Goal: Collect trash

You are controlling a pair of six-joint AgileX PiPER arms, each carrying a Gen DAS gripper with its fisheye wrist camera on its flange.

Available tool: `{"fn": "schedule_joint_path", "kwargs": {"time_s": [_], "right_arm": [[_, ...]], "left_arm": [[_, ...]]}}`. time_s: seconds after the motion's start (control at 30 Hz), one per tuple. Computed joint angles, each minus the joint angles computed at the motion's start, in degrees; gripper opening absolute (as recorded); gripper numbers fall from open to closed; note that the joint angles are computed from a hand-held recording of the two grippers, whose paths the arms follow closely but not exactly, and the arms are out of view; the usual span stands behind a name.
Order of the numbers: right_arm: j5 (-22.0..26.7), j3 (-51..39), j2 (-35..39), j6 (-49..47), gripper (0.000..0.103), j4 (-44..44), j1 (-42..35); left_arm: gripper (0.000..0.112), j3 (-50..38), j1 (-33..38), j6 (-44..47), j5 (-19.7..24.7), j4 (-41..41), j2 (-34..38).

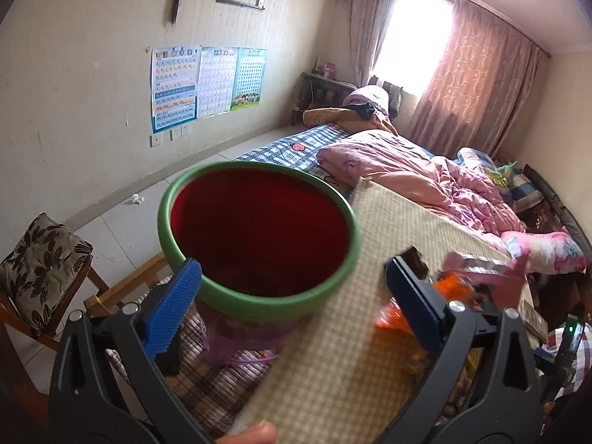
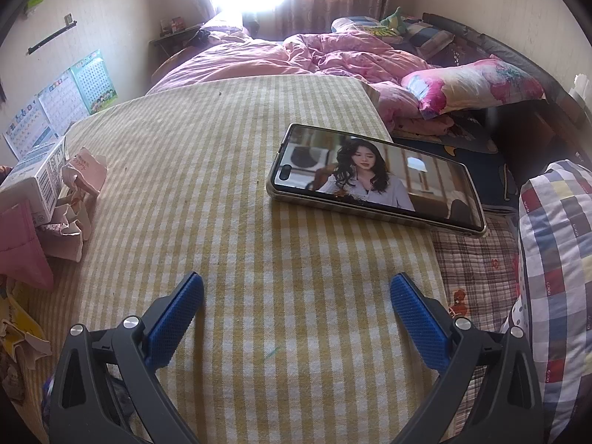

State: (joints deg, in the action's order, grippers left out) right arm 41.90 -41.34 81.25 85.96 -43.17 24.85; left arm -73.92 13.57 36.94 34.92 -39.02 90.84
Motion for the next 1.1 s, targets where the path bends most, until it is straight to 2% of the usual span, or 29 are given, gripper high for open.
{"fn": "schedule_joint_path", "kwargs": {"time_s": [0.2, 0.43, 0.53, 0.6, 0.67, 0.73, 0.83, 0.93, 1.03, 1.1], "right_arm": [[0.3, -0.2, 0.1, 0.1, 0.097, 0.0, 0.1], [-0.3, -0.1, 0.9, 1.3, 0.097, -0.6, -0.4], [0.2, -0.5, 0.3, -2.0, 0.097, 2.7, -0.6], [2.0, -0.8, -0.5, -0.5, 0.096, 2.5, 1.0], [6.3, -1.8, -1.8, 4.0, 0.096, -0.5, 5.2], [11.9, -5.1, -2.7, 6.4, 0.096, -4.9, 11.2], [15.8, -11.8, -2.5, 5.9, 0.096, -10.4, 16.7], [16.0, -20.0, -1.0, 4.1, 0.096, -15.4, 20.2], [16.7, -30.5, 3.9, 0.5, 0.096, -18.3, 23.9], [13.1, -34.9, 6.2, -1.3, 0.096, -19.0, 25.1]], "left_arm": [[0.098, 3.6, -4.7, -8.4, -1.1, 8.2, -3.2], [0.098, 7.1, -9.0, -9.7, -4.7, 9.0, -6.4], [0.098, 8.0, -10.2, -9.7, -5.4, 8.8, -7.6], [0.098, 8.7, -11.6, -10.5, -6.5, 10.2, -8.7], [0.098, 9.7, -13.5, -12.1, -8.3, 13.2, -10.1], [0.098, 10.1, -14.5, -13.6, -9.6, 15.4, -10.9], [0.098, 8.8, -15.6, -16.4, -10.0, 19.1, -11.2], [0.098, 6.9, -15.5, -18.3, -10.2, 20.6, -11.2], [0.098, 5.2, -15.1, -21.6, -9.9, 22.1, -11.1], [0.098, 4.4, -14.6, -25.5, -9.4, 24.4, -11.1]]}}
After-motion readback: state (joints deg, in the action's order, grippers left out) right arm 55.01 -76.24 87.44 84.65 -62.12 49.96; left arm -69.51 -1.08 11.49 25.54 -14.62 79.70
